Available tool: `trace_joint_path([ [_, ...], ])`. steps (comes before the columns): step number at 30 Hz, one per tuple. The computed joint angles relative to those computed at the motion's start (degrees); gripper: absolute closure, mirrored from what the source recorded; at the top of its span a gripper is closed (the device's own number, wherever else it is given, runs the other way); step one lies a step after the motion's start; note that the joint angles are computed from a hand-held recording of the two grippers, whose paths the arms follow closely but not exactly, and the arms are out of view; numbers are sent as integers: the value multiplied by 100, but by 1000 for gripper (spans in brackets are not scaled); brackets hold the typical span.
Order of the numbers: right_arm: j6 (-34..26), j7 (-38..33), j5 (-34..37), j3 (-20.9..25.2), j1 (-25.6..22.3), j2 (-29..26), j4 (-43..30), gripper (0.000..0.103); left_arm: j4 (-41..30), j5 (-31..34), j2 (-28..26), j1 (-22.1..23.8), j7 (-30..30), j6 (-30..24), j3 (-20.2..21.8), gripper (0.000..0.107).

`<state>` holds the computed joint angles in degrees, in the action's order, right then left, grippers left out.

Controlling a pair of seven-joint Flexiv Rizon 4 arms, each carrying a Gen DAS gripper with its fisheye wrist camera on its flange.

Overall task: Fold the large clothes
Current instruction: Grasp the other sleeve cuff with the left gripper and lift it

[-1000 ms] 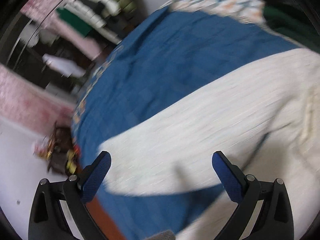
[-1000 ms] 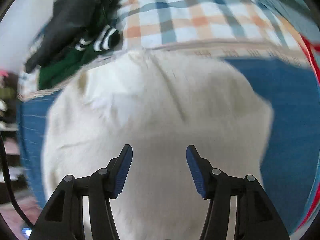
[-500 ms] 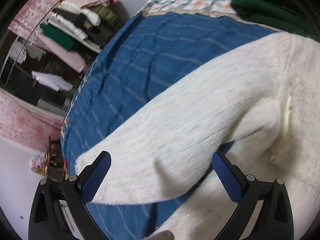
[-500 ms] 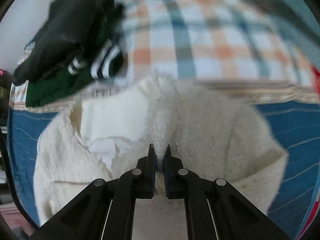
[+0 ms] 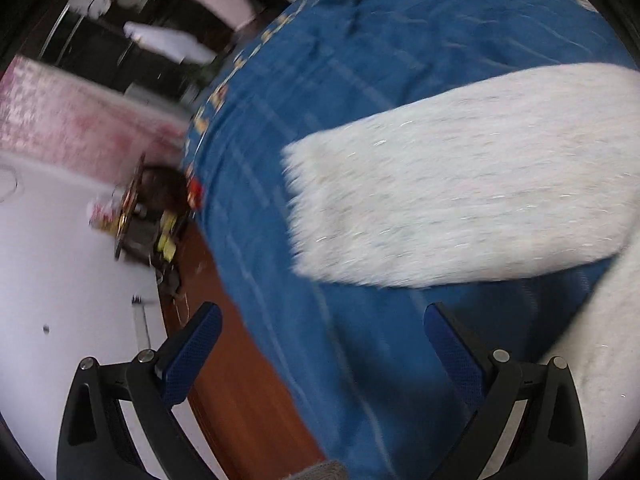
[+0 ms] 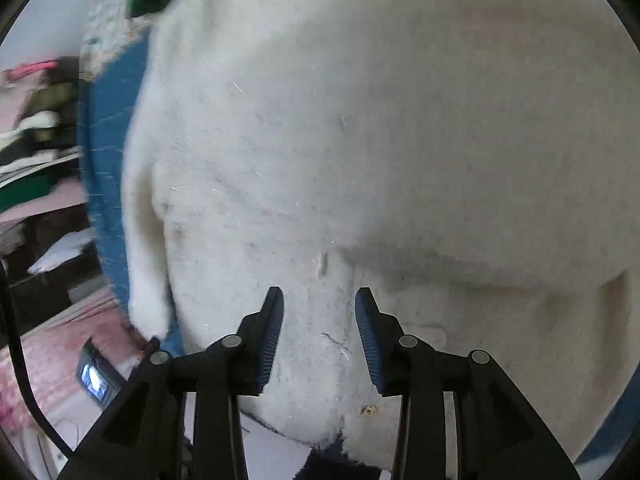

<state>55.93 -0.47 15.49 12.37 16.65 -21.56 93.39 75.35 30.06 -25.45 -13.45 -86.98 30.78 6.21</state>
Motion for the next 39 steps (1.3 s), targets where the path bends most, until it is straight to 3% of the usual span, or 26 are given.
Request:
trace_joint_path([
  [1,221,67,-164,-184,126,-27,24,63,-52,47,-48,7,-95,37,36,4],
  [2,69,237,-611,-346,149,-10,-12,63,-83,113,-84,-5,-168,89,63,4],
  [6,-898,546,-1659,-819,-77,166,-152,62,-349,405,-356,-132,-620,238,181,4],
  [7,-1273,559,-1819,-748,-240,226,-227,61,-420,418,-421,-154,-701,228,196,4],
  [9,-1424,198,-1683,-848,-418,85,-362,61,-624,342,-586,-193,-827,136,185,4],
  [10,-1224,-57,-1606,-818,-535,-75,-457,61,-654,310,-606,-221,-873,97,189,4],
  [13,-1628,-1385,-886,-475,-1009,-521,-1138,61,-810,163,-735,-248,-895,-35,162,4],
  [16,-2395,-1772,-529,-394,-1111,-1176,-1974,62,-838,115,-777,-283,-884,-50,174,4],
  [18,-2953,-1760,-905,-559,-891,-1359,-2281,95,-850,74,-787,-279,-884,-77,190,4],
  [24,-3470,-1374,-1961,-1041,-378,-1407,-2660,98,-919,-142,-747,-173,-808,-318,184,4],
  [28,-3542,-1287,-1945,-1019,-536,-1571,-2848,98,-862,-430,-646,-43,-765,-511,106,4],
  [31,-3854,-1564,-1628,-833,-704,-1885,-3374,87,-746,-1115,-543,286,-672,-718,-72,4],
  [33,-3782,-1511,-1572,-840,-656,-1887,-3451,51,-563,-1854,-461,607,-714,-812,-237,4],
  [35,-3327,-1345,-1603,-866,-528,-1708,-3200,38,-377,-2671,-472,926,-827,-857,-403,4],
  [39,-2603,-819,-1640,-823,-215,-1282,-2552,37,-197,-4302,-847,1440,-1142,-840,-742,6],
])
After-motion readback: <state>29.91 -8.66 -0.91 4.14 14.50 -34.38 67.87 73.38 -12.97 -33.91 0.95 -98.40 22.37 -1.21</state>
